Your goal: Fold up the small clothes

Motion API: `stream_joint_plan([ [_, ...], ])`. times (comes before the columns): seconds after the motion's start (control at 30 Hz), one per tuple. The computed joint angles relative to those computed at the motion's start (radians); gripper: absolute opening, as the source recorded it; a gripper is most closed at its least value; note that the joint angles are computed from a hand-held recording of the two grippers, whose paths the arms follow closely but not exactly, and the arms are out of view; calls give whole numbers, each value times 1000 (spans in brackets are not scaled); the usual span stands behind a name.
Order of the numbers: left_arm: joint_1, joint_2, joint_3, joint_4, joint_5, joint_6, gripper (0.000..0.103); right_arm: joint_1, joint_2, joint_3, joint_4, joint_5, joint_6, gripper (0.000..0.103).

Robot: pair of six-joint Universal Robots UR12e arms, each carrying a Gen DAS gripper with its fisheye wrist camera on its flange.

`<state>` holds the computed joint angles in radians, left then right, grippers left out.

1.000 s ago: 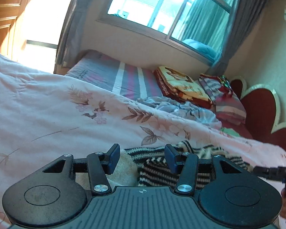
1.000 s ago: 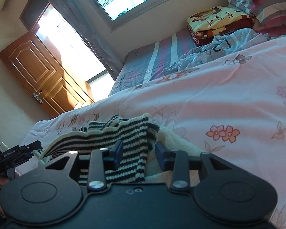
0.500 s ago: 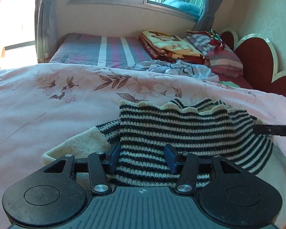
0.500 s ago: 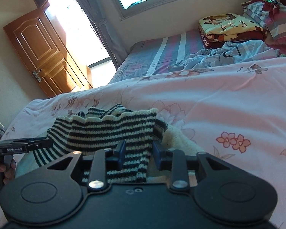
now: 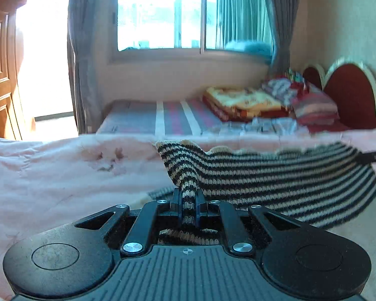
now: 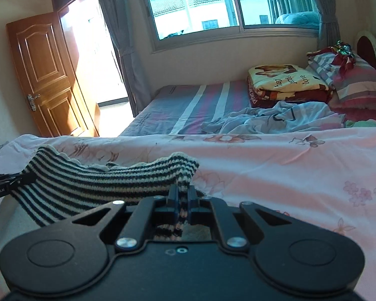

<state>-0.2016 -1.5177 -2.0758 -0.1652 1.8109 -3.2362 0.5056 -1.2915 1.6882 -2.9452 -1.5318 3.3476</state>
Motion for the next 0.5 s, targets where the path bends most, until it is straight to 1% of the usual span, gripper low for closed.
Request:
stream_joint_plan([
  [0.03,-9,-13,18,-63,20,12,9,5,8,-20,75,-28,-5,6],
  [0.07,-23,-19,32,-84,52,28,9,9,20,-30,113,-36,-14,7],
  [0.13,-30,-22,41,-98,70,41,10,22,25,-39,116,-73,-39,7],
  [0.17,-31,-20,39,-96,77,44,17,25,23,-40,117,-76,-46,12],
  [0.2,-32,-15,34,-85,92,34,34,27,19,-36,113,-76,-53,16],
  [0.23,-27,-4,23,-62,85,19,45,31,14,-31,96,-89,-59,24],
  [0.27,-25,5,8,-15,93,0,74,37,7,-18,44,-110,-72,34],
  [0.3,-35,4,-5,74,140,-23,85,39,3,-7,-11,-114,-88,42],
  [0.33,-39,4,-19,163,150,-30,84,40,-1,-2,-54,-103,-110,54],
  [0.37,-33,8,-23,210,118,-43,84,41,0,-9,-56,-89,-124,53],
  [0.43,-36,-2,1,216,75,-56,84,46,9,-36,-16,-48,-127,50],
  [0.47,-37,-9,18,190,39,-61,84,49,20,-52,-5,-24,-123,48],
  [0.5,-34,-16,36,154,-15,-74,84,53,35,-77,21,12,-124,46],
])
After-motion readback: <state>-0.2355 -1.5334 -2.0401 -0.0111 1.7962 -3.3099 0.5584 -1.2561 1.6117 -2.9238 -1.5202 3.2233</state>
